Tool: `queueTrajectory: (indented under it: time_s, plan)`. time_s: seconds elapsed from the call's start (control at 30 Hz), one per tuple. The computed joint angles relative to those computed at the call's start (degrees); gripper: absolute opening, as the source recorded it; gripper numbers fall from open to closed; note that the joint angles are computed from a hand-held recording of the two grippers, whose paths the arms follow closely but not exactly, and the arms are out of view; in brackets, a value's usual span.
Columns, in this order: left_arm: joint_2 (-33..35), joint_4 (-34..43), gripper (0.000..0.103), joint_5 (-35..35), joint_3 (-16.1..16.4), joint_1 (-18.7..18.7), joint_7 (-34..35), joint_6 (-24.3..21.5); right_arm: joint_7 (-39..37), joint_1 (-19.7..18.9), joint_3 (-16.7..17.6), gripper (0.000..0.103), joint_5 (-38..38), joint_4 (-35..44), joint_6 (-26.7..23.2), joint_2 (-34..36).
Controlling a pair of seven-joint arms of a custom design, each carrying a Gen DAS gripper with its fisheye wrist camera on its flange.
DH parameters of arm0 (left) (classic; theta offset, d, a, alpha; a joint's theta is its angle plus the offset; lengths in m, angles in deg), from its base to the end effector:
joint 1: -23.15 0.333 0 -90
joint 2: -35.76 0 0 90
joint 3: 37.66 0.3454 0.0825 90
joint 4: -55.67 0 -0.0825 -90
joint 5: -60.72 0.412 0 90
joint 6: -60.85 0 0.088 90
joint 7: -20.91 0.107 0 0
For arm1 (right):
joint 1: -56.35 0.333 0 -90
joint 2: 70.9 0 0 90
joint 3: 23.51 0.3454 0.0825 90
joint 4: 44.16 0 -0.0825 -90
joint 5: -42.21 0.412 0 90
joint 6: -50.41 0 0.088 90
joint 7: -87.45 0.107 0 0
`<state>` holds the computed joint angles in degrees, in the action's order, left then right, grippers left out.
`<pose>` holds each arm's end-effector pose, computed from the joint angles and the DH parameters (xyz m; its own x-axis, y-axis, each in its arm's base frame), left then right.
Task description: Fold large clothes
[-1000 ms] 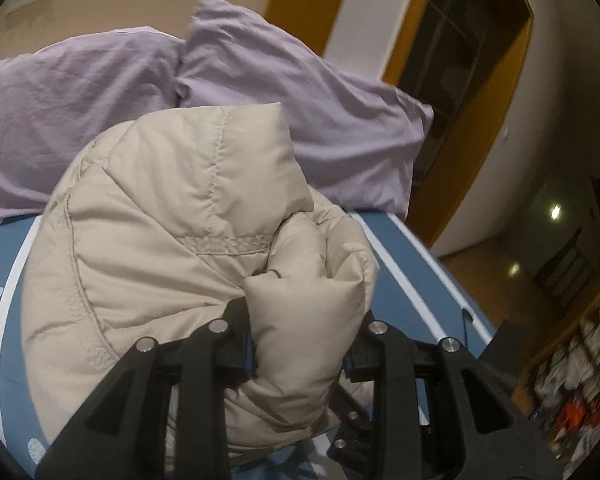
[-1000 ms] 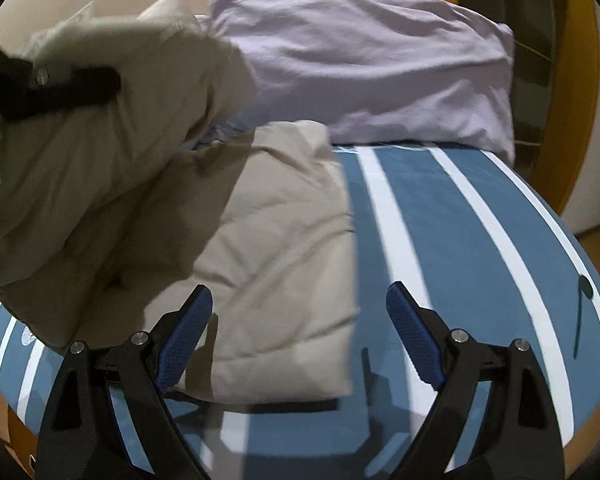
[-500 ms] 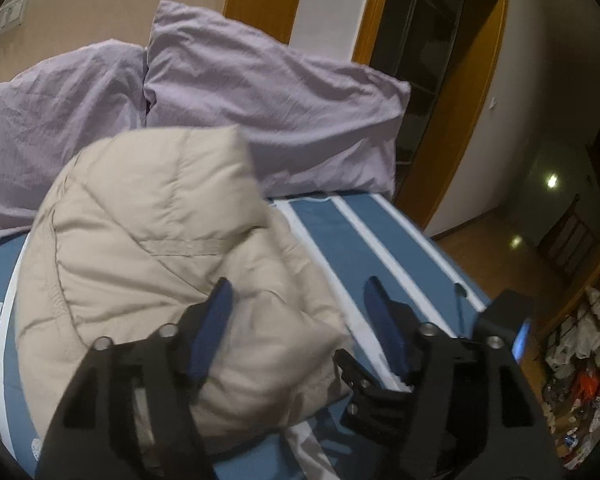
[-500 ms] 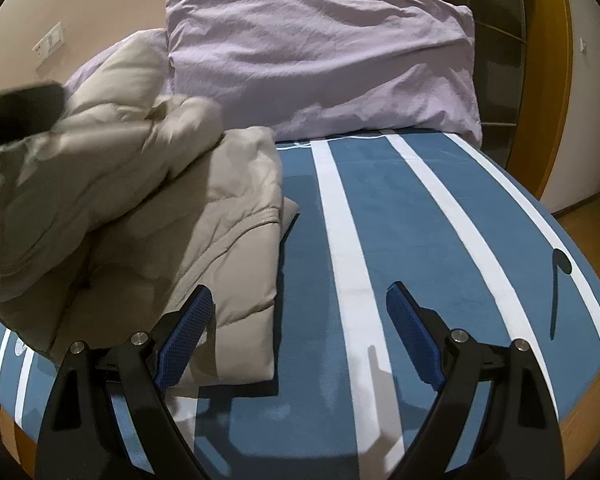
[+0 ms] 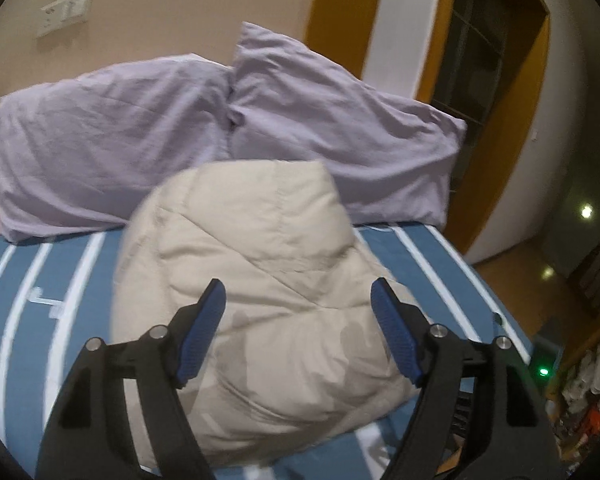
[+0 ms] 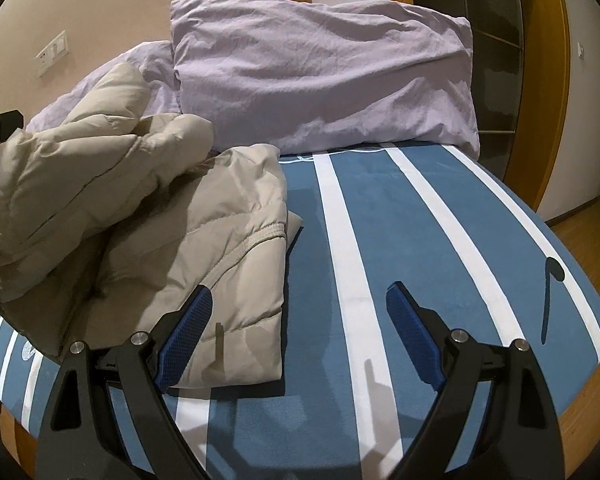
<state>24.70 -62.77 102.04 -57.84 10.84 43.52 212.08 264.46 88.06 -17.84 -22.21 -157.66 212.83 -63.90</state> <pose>0.4650 -0.3342 0.6128 0.0066 -0.9896 0.1440 -0.5983 -0.1192 -0.7924 0.4840 0.4255 0.4826 0.1798 -0.9687 -0.1714 -0.6226 0.0228 -0.7822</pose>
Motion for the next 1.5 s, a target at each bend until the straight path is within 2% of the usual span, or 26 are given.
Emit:
queueTrajectory:
  time_s: [0.43, 0.57, 0.73, 0.97, 1.17, 1.43, 1.5]
  plan:
    - [-0.5, -0.2, 0.075, 4.9, 1.4, 3.6, -4.5, -9.3, -0.4, -0.7, -0.2, 0.090, 0.8, -0.6, 0.2, -0.5]
    - [-0.4, -1.8, 0.085, 5.0, 2.8, 4.5, -7.1, -8.3, -0.6, -1.0, -0.2, 0.090, 1.0, -0.7, 0.0, -0.5]
    - [1.0, -2.4, 0.087, 6.3, 3.3, 5.0, -9.3, -6.2, -1.2, -1.4, -0.3, 0.090, 1.7, -0.8, -0.1, -0.5]
    - [5.2, -1.9, 0.086, 6.7, 3.8, 3.4, -11.3, 1.3, -1.4, -1.6, -0.6, 0.090, 2.1, -0.4, -0.5, -0.5]
    - [8.5, 0.8, 0.087, 15.1, 3.4, 0.5, -15.8, -2.0, 0.3, -2.4, -0.6, 0.090, 0.2, 0.1, -0.8, -1.6]
    - [11.3, 3.1, 0.087, 20.6, 4.8, -3.3, -19.2, -4.0, -0.3, -2.8, -0.3, 0.090, 0.3, 3.6, 1.6, -0.3]
    - [11.7, 3.7, 0.087, 21.5, 4.9, -4.1, -19.2, -5.0, -2.1, -2.2, -0.3, 0.083, 1.0, 5.8, 2.5, 1.2]
